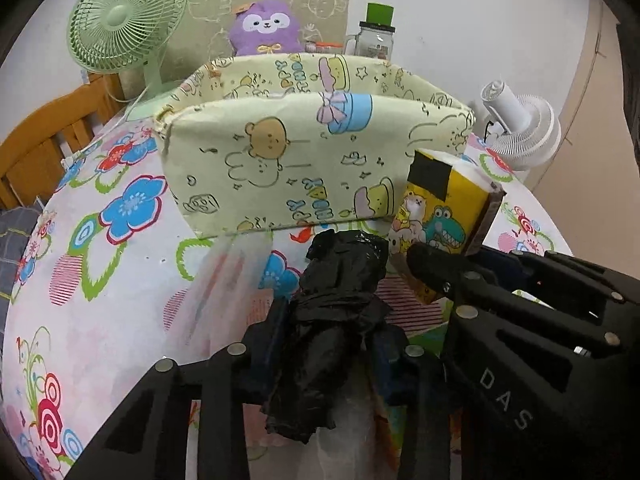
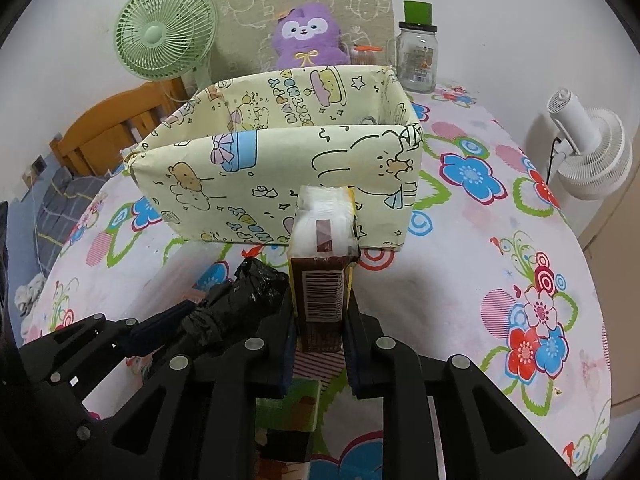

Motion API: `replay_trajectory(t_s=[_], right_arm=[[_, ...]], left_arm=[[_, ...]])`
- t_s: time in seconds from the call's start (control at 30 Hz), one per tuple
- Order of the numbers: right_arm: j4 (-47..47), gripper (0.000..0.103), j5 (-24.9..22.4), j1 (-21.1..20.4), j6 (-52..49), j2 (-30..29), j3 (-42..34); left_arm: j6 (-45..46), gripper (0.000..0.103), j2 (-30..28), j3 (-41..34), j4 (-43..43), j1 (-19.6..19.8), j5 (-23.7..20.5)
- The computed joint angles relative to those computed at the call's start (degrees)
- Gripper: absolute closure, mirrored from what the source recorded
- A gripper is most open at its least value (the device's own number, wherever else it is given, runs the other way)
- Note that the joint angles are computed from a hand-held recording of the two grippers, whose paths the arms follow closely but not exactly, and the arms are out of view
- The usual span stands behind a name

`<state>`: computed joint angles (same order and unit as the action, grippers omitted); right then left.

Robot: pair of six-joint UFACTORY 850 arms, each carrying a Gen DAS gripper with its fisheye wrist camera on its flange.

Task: Organize soft objects

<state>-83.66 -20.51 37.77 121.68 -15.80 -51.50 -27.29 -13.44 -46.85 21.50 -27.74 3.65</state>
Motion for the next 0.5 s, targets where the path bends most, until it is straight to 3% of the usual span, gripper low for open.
replay_trajectory(t_s=[0.2, 0.3, 0.43, 0.5], right_arm=[[-0.3, 0.08, -0.19, 0.22, 0.49, 0.81, -0.12], [0.29, 0.08, -0.88, 0.5, 0.0, 1.71, -0.15], [0.84, 0.08, -2.22, 1.03, -1.1, 2.98, -0.14], [0.7, 0.08, -2.79, 1.25, -0.97, 3.61, -0.03]], left_arm=[[1.82, 0.066, 1.47, 0.3, -1.41, 0.16, 0.94], [-5.14, 0.066, 2.27, 0.39, 5.67, 0.37, 1.39], [-5.77, 0.066, 3.75, 0.66, 6.32, 0.35, 1.77], [-10.75, 0.066, 4.19, 0.4, 11.54, 0.38, 1.17]])
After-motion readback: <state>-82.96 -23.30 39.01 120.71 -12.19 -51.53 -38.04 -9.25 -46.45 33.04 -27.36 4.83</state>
